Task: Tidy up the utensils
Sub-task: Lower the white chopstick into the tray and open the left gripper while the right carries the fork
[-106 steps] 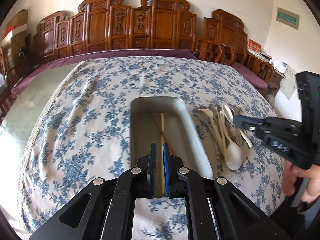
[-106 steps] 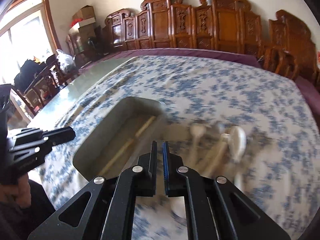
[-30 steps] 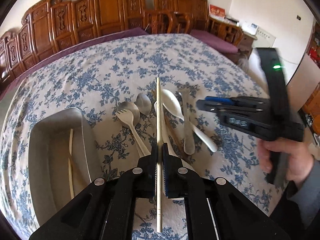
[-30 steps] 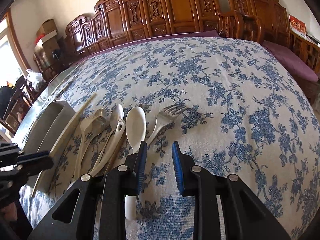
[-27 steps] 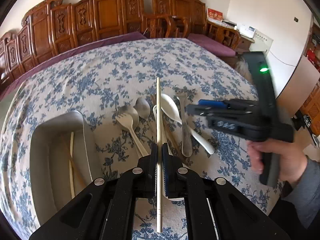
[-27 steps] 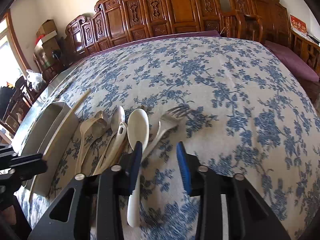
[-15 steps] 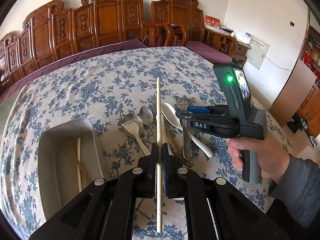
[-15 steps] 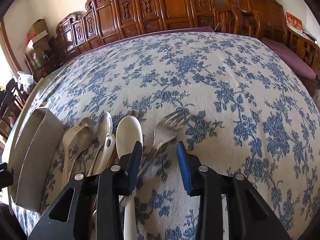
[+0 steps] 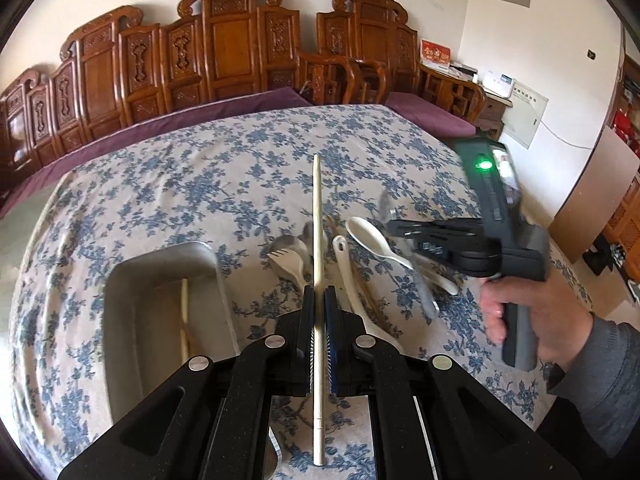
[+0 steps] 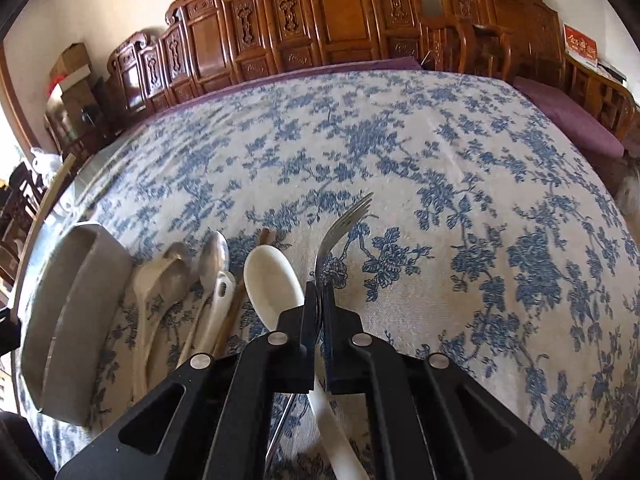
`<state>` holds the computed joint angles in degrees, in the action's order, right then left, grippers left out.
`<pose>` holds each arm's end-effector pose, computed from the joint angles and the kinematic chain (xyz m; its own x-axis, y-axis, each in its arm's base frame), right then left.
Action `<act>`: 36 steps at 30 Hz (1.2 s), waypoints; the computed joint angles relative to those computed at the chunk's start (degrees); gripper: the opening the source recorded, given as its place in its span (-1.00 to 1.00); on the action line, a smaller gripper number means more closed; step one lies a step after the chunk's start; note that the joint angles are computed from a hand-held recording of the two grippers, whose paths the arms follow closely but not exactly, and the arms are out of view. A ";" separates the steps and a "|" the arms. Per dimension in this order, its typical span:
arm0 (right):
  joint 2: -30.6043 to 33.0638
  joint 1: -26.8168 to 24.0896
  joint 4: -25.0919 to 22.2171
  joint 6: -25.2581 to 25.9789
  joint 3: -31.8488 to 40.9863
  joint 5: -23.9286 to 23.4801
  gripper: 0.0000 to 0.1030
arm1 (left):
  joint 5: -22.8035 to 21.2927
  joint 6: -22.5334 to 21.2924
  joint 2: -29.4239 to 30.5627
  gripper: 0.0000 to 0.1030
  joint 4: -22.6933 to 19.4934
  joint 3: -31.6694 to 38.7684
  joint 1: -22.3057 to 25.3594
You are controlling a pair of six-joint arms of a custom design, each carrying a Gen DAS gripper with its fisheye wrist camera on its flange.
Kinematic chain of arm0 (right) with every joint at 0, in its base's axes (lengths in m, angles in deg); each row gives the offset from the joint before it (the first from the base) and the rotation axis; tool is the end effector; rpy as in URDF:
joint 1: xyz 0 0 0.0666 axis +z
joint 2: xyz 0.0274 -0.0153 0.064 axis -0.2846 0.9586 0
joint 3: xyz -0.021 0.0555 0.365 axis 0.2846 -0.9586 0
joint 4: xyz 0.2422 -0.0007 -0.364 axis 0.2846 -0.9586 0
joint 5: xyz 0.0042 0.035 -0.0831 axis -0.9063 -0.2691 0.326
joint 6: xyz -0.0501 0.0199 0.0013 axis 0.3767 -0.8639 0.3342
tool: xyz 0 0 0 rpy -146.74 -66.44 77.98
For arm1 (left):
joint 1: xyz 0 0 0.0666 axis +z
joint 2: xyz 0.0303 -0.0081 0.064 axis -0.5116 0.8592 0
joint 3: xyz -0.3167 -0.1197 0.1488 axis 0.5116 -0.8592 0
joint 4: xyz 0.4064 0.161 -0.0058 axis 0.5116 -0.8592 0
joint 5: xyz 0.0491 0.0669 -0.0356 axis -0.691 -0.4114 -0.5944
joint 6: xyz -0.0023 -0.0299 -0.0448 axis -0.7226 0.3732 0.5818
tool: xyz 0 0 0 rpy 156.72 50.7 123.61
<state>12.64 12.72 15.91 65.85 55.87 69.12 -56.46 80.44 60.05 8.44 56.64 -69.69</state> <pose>0.5118 0.2862 0.2974 -0.7831 -0.0966 -0.6143 -0.2690 0.9433 0.1945 0.3833 -0.3000 0.3807 -0.7155 0.1601 -0.6800 0.2757 0.9591 -0.0643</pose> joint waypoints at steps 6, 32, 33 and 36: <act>-5.99 0.79 2.24 -0.42 -4.10 -0.97 -0.93 | -2.29 0.94 -3.80 -0.92 -1.19 -2.40 0.99; -12.19 8.81 6.09 4.29 -4.64 -4.36 -0.93 | -0.23 4.47 -3.99 -0.92 -6.45 -8.13 8.85; -11.77 9.22 5.78 4.56 -4.11 -4.32 -0.93 | -0.29 4.49 -3.82 -0.92 -6.46 -8.04 8.85; -10.56 10.21 4.88 5.39 -2.61 -4.06 -0.93 | -0.09 4.62 -3.71 -0.92 -6.45 -7.94 9.07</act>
